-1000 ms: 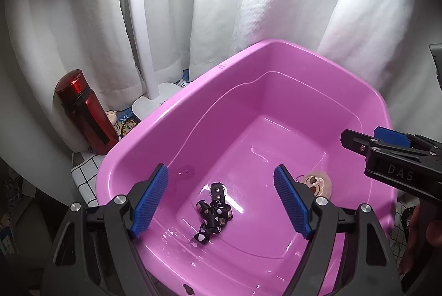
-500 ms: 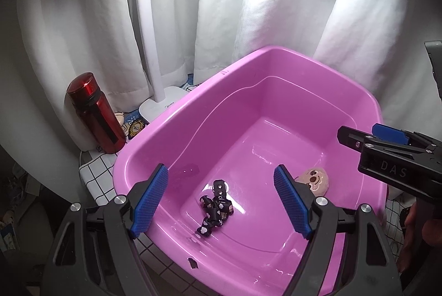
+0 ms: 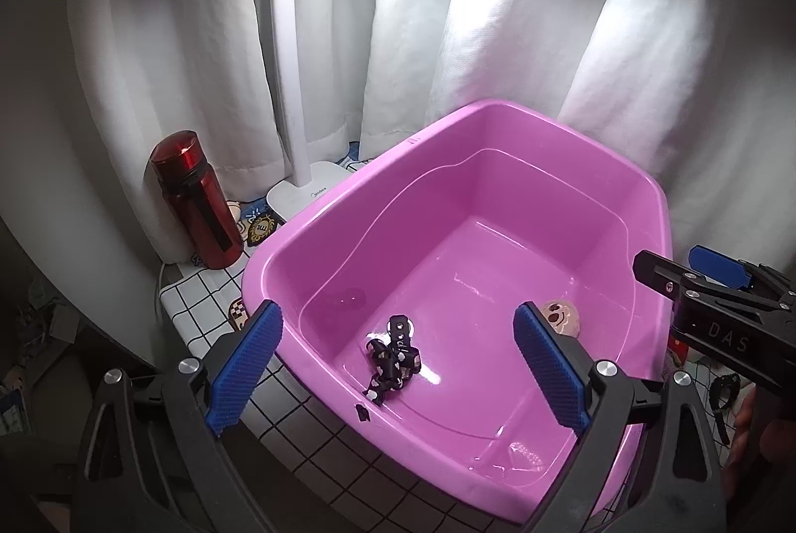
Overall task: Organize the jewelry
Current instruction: 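Open both tools to drop the strap and sloth charm into the tub, then move both tools back over the table toward the remaining jewelry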
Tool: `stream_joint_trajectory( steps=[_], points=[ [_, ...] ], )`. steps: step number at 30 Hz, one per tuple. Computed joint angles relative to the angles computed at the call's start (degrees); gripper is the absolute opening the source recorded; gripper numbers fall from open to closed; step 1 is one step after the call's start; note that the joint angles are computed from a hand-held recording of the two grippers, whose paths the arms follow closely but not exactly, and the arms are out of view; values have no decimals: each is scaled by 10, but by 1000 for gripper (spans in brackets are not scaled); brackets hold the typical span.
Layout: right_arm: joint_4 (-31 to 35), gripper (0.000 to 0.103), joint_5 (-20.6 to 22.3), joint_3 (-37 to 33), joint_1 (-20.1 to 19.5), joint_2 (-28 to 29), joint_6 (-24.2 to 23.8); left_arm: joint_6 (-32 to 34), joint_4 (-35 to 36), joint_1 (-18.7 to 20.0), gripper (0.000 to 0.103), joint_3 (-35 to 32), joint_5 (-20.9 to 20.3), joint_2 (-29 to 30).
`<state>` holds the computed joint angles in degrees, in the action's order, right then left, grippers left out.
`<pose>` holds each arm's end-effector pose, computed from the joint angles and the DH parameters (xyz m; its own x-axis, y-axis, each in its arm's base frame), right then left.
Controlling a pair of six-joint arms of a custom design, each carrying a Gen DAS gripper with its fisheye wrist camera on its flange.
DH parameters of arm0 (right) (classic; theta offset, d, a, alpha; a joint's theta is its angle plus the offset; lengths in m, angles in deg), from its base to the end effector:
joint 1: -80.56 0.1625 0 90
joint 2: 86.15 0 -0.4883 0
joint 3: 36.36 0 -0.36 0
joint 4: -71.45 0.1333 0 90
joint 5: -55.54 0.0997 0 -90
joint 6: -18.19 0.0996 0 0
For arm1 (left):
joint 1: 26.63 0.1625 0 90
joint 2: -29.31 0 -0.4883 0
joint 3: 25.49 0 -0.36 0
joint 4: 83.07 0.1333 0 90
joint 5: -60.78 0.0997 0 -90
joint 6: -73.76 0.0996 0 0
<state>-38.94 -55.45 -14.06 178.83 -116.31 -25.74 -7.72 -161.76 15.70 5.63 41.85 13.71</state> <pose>0.2276 -0.8871 0.4223 -0.5951 -0.5807 0.5556 -0.7492 0.6510 -0.1220 -0.5059 -0.7686 0.1237 -0.6380 -0.5162 -0.5714 0.1938 0.6105 -0.7679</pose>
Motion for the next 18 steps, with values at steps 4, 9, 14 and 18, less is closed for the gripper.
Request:
stream_joint_trajectory(
  steps=[4,9,14,18],
  points=[
    [-50,70,5,82,-8,-47,0,-3,-3,-8,94,8,-5,0],
    [-116,70,5,184,-20,-106,-4,16,-40,-18,95,28,-13,-2],
    [-136,71,17,238,-37,-153,10,42,-59,-31,95,16,-11,12],
    [-150,71,21,266,-54,-186,20,90,-100,-41,95,2,-13,29]
  ],
)
